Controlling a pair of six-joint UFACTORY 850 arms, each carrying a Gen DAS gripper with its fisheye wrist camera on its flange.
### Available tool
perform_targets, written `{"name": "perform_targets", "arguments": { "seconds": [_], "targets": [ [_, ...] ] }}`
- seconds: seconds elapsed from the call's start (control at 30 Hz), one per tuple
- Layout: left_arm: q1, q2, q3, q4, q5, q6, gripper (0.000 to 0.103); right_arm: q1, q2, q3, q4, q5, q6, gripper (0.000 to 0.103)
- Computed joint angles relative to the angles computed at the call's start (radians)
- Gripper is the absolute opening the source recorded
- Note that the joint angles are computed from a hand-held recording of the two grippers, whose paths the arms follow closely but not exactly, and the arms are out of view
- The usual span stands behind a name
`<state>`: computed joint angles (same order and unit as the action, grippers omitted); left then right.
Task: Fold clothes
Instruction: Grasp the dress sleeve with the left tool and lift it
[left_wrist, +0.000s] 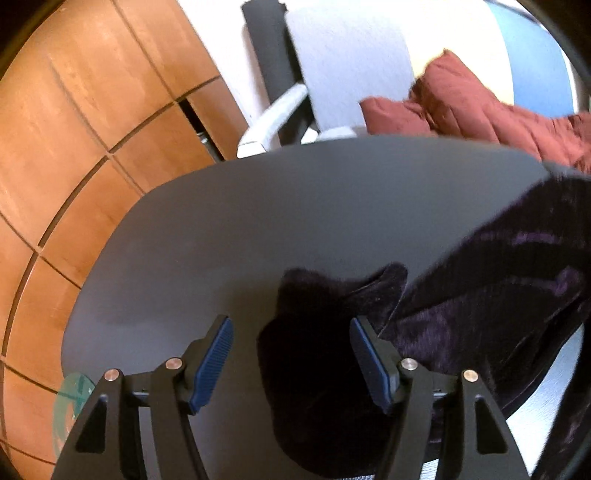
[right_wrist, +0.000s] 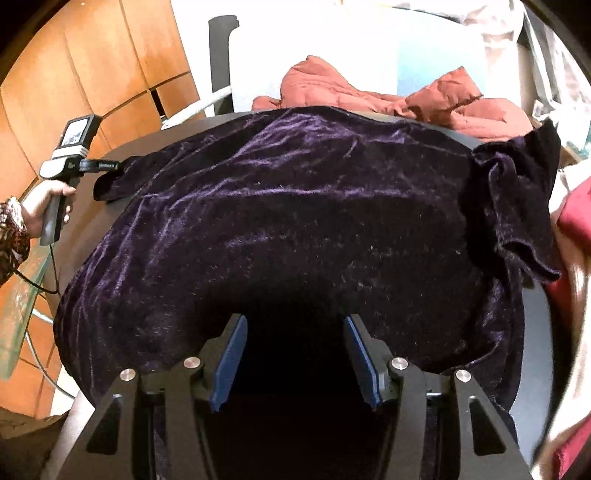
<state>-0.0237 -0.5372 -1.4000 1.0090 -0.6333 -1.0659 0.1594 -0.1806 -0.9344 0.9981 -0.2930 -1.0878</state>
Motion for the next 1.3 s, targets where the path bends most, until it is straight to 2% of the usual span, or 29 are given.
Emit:
{"name": "perform_targets", "arguments": {
  "seconds": [0.03,0.07,0.1,0.17,0.2,0.37,0.53,0.63,0.67,0.73,0.83,0.93,0.97,1.07,1.13,1.3],
  "targets": [
    [0.001,0.0,0.005,-0.003,0.003,-0.001,0.055,0.0,0.0,0.002,0.002,0.003,0.0,0.056],
    [0.006,0.006,0.015,-0.01,0.016,-0.007,0.038,-0.002,0.0,0.005,0.019,0.004,-0.017,0.057],
    [0.011,0.012,0.025,-0.016,0.028,-0.014,0.025,-0.003,0.001,0.007,0.034,0.005,-0.037,0.058],
    [0.019,0.023,0.041,-0.025,0.05,-0.023,0.013,0.001,0.003,0.011,0.046,0.013,-0.057,0.06],
    [0.022,0.029,0.045,-0.019,0.054,-0.026,0.012,0.004,0.003,0.013,0.045,0.018,-0.061,0.061],
    [0.049,0.059,0.045,0.103,0.017,-0.108,0.011,0.008,0.004,0.014,0.042,0.028,-0.068,0.062],
    [0.09,0.04,0.015,0.172,-0.074,-0.135,0.01,0.008,0.002,0.01,0.021,0.028,-0.042,0.063],
    [0.122,0.026,0.009,0.16,-0.131,-0.177,0.013,0.007,-0.003,0.006,0.01,0.027,-0.044,0.065],
    [0.137,0.021,0.007,0.129,-0.14,-0.176,0.021,0.008,-0.004,0.005,-0.003,0.028,-0.035,0.066],
    [0.161,0.022,0.013,0.097,-0.151,-0.184,0.026,0.008,-0.007,0.0,-0.023,0.027,-0.018,0.067],
    [0.164,0.067,0.073,0.172,-0.145,-0.242,0.028,0.008,-0.009,-0.004,-0.021,0.02,-0.015,0.067],
    [0.135,0.146,0.148,0.281,-0.16,-0.413,0.028,0.005,-0.01,-0.006,-0.013,0.011,-0.017,0.068],
    [0.119,0.176,0.171,0.308,-0.137,-0.452,0.028,0.004,-0.011,-0.009,-0.008,0.006,-0.016,0.068],
    [0.05,0.255,0.225,0.372,0.037,-0.506,0.029,-0.016,-0.002,-0.012,0.149,-0.045,-0.144,0.068],
    [-0.021,0.279,0.237,0.383,0.168,-0.488,0.03,-0.024,-0.001,-0.027,0.195,-0.033,-0.174,0.068],
    [-0.182,0.231,0.187,0.142,0.381,-0.297,0.031,-0.065,-0.009,-0.084,0.216,0.009,-0.149,0.067]
  ]
}}
